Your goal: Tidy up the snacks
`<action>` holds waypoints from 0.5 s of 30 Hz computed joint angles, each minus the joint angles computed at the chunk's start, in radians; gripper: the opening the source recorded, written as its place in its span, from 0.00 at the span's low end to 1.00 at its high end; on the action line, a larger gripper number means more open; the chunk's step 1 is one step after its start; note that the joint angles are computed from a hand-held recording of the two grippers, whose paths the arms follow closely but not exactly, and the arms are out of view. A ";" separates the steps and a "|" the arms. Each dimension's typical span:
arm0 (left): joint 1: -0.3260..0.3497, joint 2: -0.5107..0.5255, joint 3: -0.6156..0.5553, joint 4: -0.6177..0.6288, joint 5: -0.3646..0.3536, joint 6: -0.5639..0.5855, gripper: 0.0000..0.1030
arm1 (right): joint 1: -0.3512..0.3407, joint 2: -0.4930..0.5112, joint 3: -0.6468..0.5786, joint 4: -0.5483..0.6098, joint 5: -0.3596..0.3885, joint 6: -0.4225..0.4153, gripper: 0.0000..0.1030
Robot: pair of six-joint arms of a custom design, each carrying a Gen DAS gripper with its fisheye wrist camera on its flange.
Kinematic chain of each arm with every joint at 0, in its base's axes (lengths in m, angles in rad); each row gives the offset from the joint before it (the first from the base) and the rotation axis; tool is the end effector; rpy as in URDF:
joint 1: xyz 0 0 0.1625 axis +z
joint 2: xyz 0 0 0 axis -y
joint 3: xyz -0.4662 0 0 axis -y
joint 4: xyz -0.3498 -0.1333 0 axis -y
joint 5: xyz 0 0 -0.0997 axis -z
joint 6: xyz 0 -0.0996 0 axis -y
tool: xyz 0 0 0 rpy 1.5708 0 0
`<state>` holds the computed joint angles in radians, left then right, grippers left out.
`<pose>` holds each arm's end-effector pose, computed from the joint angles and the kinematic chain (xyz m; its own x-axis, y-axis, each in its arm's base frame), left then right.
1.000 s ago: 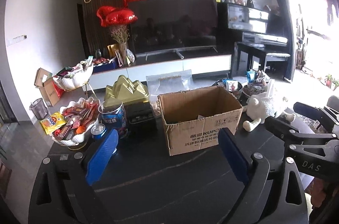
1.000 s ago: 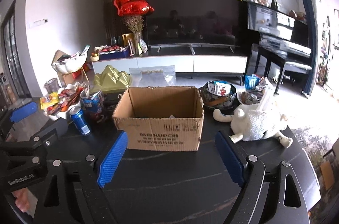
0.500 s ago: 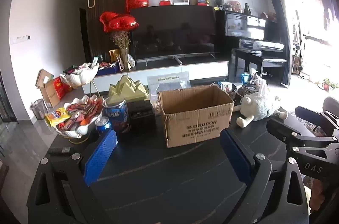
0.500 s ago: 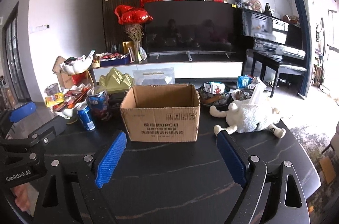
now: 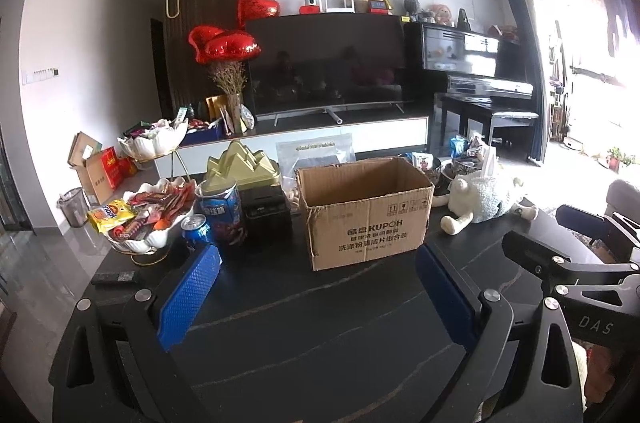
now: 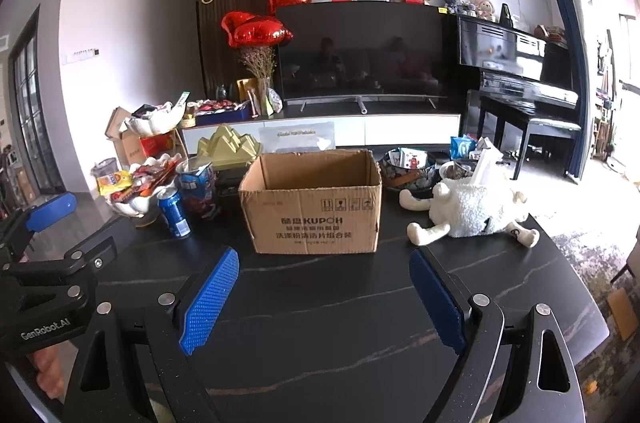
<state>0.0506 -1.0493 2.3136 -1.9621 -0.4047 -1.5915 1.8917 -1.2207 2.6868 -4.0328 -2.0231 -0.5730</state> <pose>-0.3600 -0.2434 0.1316 -0.6557 -0.0414 -0.7539 0.6701 0.4281 -0.6064 0.1880 -0.2809 0.2875 -0.7214 -0.2257 0.6547 -0.6696 0.4685 -0.5764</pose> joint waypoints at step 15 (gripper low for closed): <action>-0.004 0.009 -0.007 0.010 -0.003 -0.011 0.97 | -0.002 0.006 0.020 -0.034 -0.004 0.000 0.85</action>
